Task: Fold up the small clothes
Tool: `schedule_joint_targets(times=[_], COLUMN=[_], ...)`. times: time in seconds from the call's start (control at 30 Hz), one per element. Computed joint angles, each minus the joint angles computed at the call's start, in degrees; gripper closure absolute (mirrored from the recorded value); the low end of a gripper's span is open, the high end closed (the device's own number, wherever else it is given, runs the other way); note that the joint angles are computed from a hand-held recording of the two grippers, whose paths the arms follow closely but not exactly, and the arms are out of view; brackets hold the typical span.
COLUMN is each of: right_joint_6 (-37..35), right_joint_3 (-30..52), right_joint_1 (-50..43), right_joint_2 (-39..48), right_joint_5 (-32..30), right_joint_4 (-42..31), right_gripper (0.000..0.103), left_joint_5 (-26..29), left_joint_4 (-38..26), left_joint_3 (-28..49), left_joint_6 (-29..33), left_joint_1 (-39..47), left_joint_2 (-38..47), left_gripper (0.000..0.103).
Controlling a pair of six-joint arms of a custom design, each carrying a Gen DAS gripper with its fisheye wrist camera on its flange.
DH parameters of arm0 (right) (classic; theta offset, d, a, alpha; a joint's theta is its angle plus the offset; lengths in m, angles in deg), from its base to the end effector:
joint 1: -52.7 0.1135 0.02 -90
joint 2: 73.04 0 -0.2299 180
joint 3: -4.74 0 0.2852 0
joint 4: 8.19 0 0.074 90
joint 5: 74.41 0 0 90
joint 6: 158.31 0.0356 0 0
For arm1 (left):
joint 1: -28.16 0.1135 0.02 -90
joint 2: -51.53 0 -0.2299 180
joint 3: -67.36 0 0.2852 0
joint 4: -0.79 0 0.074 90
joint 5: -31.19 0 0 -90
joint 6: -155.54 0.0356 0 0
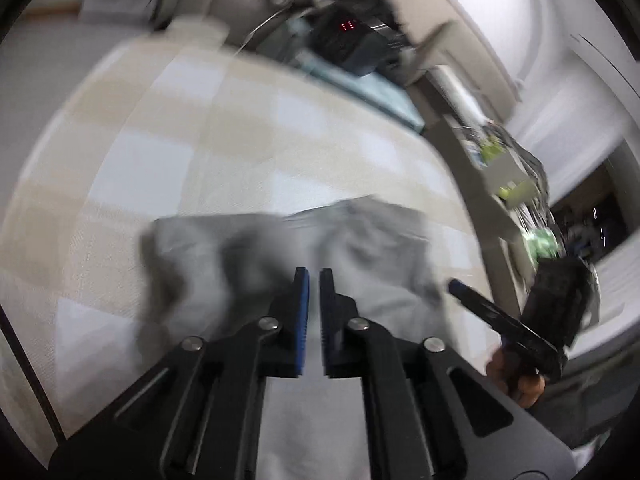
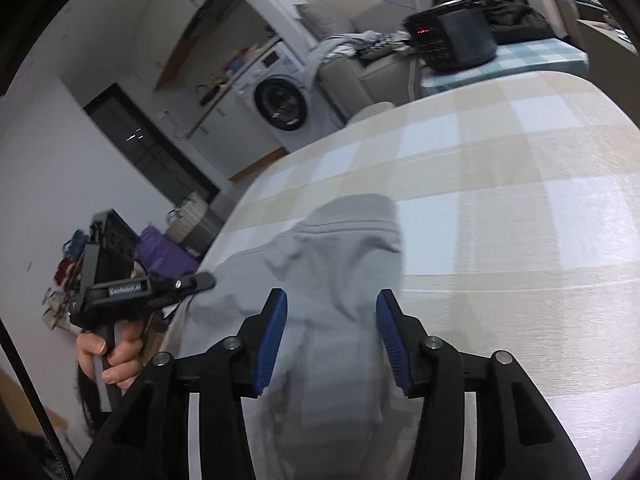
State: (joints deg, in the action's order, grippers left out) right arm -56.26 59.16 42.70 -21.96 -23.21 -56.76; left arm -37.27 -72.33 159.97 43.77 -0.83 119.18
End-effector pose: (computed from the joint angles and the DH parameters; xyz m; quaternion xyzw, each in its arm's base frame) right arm 0.2323 -0.0183 0.2368 0.0426 0.8802 0.3135 0.3537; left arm 0.2234 -0.1387 0.3667 0.1244 0.9116 -0.3081 0.2421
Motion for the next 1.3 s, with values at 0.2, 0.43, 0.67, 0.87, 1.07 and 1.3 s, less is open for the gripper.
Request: schedule_joint_targets(times=[0.2, 0.43, 0.67, 0.87, 1.07, 1.3], right_joint_6=[-0.37, -0.02, -1.23, -1.45, -1.23, -0.86], right_joint_3=[0.12, -0.05, -0.21, 0.28, 0.25, 0.33], right_joint_1=[2.32, 3.22, 4.57, 4.42, 3.31, -2.39], right_joint_2=[0.46, -0.38, -1.05, -0.02, -0.6, -1.19], right_joint_5=[1.1, 1.7, 1.84, 1.75, 0.3, -3.83], right_joint_4=[-0.21, -0.8, -1.37, -1.48, -1.54, -1.91], right_gripper=[0.051, 0.05, 0.047, 0.047, 0.047, 0.047], left_joint_5=[-6.51, -10.91, -6.19, -6.51, -15.94, -13.65], left_joint_4=[-1.84, -2.8, -3.25, -0.39, 0.33, -1.07], left_joint_3=[2.15, 0.04, -0.14, -1.45, 2.32, 2.81], left_joint_6=[0.0, -0.26, 3.37, 3.42, 0.48, 0.92], left_joint_1=[-22.98, -12.09, 1.82, -0.67, -15.31, -35.64], left_joint_2=[3.03, -4.57, 2.36, 4.32, -0.91, 6.94], left_gripper=[0.101, 0.075, 0.055, 0.096, 0.099, 0.08])
